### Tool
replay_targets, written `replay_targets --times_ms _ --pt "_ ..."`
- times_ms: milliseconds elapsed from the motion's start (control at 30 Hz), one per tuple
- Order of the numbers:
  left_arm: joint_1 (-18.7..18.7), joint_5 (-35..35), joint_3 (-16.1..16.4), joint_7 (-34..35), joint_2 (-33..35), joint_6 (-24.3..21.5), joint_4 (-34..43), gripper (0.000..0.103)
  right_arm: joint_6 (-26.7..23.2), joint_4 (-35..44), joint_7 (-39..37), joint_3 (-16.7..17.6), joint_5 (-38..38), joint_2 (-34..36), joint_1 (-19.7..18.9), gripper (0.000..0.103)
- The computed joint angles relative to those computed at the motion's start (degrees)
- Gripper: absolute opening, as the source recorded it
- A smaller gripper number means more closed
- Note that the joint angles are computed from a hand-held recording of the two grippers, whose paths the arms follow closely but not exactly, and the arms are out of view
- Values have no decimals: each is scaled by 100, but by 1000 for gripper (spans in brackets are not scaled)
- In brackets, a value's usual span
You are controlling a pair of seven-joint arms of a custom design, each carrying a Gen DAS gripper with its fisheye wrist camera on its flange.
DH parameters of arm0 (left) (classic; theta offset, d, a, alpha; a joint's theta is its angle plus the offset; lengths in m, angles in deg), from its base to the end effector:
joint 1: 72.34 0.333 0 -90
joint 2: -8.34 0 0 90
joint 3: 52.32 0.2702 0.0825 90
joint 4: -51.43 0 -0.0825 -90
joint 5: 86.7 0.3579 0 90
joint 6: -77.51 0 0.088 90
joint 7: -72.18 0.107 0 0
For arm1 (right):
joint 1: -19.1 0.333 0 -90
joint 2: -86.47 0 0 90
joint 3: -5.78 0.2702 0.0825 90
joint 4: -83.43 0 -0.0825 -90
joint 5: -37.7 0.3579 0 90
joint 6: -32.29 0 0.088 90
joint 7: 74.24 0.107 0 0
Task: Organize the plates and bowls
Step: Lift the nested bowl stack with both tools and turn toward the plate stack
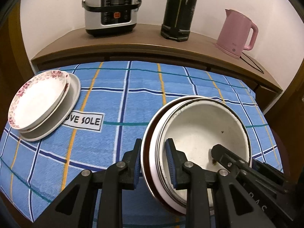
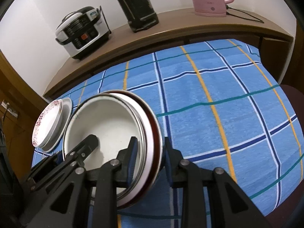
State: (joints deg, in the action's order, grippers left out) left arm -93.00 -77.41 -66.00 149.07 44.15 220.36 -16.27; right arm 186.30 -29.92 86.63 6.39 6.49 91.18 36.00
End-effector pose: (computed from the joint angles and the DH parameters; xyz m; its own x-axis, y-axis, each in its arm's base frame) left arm 0.6275 -0.3660 0.4820 -0.4004 -0.9074 0.1276 -0.7369 0.2361 -0.6334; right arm 0.5585 0.1936 0.4609 -0.3815 -0.8754 -0.2970 -0.6508 0.4825 -0.5862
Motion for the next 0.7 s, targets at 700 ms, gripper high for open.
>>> replay_targets --times_ms 700 --pt "358 91 73 -375 -747 430 -1151 27 -16 560 -352 -43 215 483 399 27"
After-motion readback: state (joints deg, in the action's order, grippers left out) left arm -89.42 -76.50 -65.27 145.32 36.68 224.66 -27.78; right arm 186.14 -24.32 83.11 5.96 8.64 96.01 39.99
